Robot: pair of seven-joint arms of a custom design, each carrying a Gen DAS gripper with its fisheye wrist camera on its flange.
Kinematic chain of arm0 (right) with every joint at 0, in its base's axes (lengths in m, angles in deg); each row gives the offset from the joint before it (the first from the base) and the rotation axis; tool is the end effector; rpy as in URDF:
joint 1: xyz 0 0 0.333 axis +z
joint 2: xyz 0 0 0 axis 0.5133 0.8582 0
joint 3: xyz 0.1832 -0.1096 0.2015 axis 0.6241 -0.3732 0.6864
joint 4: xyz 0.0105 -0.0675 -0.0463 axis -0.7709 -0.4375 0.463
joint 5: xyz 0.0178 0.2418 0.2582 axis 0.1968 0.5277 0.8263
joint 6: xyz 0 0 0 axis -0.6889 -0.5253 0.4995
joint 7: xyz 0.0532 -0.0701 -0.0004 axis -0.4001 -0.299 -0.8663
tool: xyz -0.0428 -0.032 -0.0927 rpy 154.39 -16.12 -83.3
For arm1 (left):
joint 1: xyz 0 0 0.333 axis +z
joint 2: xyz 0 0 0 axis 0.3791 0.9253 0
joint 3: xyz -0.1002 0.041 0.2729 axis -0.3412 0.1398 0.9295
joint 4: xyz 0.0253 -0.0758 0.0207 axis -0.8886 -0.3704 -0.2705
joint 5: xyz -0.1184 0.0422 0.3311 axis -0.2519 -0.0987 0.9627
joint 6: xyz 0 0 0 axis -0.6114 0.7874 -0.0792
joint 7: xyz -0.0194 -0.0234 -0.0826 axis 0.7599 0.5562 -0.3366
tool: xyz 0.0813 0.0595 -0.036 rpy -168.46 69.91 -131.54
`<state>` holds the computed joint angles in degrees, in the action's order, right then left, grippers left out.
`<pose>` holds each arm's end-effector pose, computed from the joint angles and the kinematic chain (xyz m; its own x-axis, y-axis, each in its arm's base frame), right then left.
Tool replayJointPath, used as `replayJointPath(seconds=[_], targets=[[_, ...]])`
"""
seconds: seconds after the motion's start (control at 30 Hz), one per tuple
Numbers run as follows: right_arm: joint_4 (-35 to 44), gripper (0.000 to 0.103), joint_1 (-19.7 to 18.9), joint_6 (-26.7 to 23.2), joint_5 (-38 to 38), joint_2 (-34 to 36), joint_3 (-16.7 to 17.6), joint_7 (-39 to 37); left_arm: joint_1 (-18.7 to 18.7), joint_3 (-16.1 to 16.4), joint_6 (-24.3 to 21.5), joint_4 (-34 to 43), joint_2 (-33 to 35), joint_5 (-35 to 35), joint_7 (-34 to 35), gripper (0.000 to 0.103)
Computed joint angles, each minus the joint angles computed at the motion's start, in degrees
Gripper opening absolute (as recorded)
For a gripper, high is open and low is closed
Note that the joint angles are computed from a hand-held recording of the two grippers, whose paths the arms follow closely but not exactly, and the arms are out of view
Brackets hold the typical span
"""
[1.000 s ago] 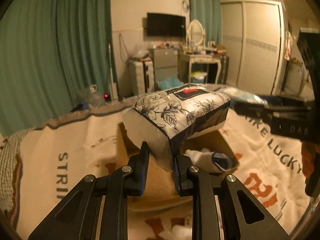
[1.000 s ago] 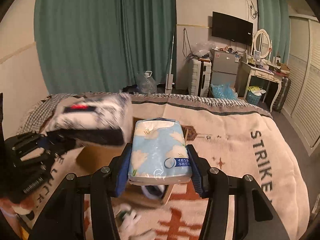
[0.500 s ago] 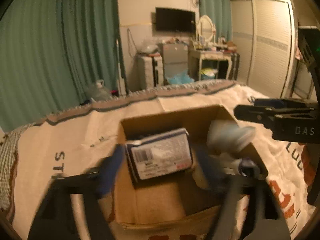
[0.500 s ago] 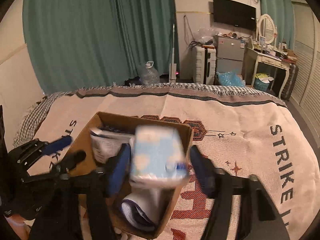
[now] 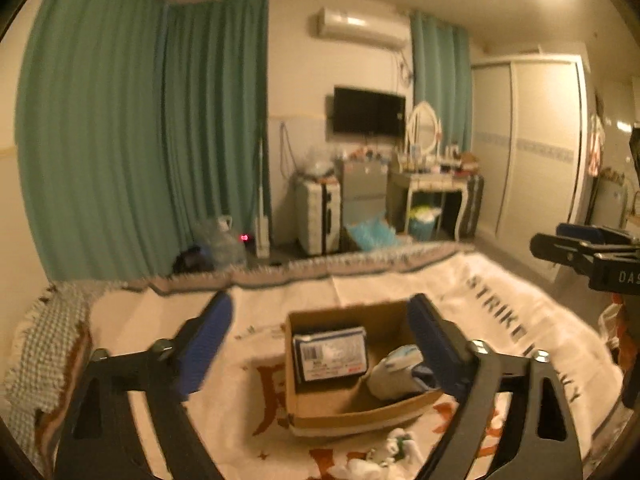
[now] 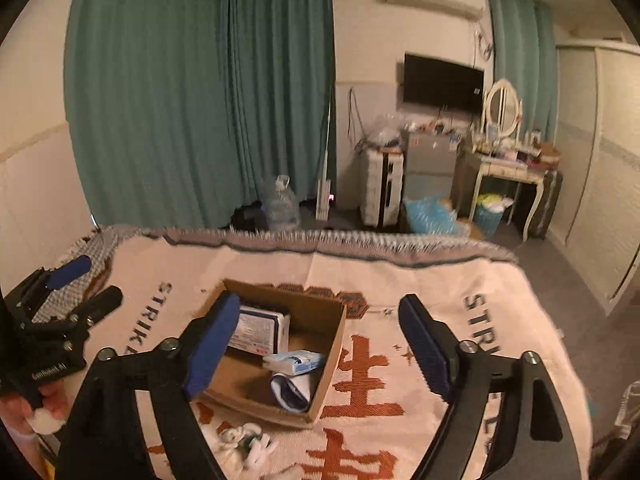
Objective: Organize soft objects
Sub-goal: 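Lift both tissue packs over the box and open both tools, then grasp the lace-trimmed white cloth with the left tool while the right tool grasps a white sock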
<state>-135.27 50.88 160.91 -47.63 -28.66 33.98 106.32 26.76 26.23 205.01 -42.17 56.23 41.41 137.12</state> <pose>0.6304 0.1794 0.6508 -0.2255 -0.9742 -0.0098 -0.4677 0.1171 -0.8761 0.7075 -0.0878 0.6299 -0.5712 -0.8207 0.0123 -0.2978 0.1932 -0.9349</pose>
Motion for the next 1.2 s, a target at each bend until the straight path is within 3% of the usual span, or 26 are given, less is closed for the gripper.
replayJointPath(seconds=[0.1,0.2,0.4,0.57,0.77,0.97,1.1,1.2], targets=[[-3.9,0.103,3.0,-4.1,-6.4,-5.9,0.3,4.2,5.1,-3.2,1.9,-9.1,-7.5,-7.9,7.2,0.094],[-7.7,0.103,2.9,-6.1,-9.1,-10.5,2.8,6.2,6.8,-1.8,0.7,-14.2,-12.8,-12.4,9.2,0.094],[-15.3,0.103,1.0,-7.7,-12.5,-17.0,8.0,10.0,6.4,2.6,1.4,-23.1,-19.1,-17.7,13.3,0.094],[-22.7,0.103,-0.9,-4.6,-14.9,-18.8,10.3,13.3,4.5,5.4,3.1,-29.0,-20.4,-21.7,16.3,0.094],[-25.9,0.103,-1.4,1.2,-13.7,-12.3,9.7,13.1,1.3,6.9,6.3,-33.7,-17.8,-17.5,13.3,0.094],[-25.0,0.094,-1.2,6.1,-2.7,-3.2,6.9,3.8,-0.8,6.5,8.4,-35.2,-13.4,-9.2,8.1,0.094],[-24.3,0.086,-1.8,8.6,5.4,1.6,6.0,-2.2,-1.6,7.0,5.1,-33.2,-9.8,-2.0,0.6,0.094],[-23.6,0.074,-2.9,10.3,12.2,4.7,6.2,-7.3,-1.2,6.4,2.0,-32.7,-8.4,1.5,-2.1,0.094]])
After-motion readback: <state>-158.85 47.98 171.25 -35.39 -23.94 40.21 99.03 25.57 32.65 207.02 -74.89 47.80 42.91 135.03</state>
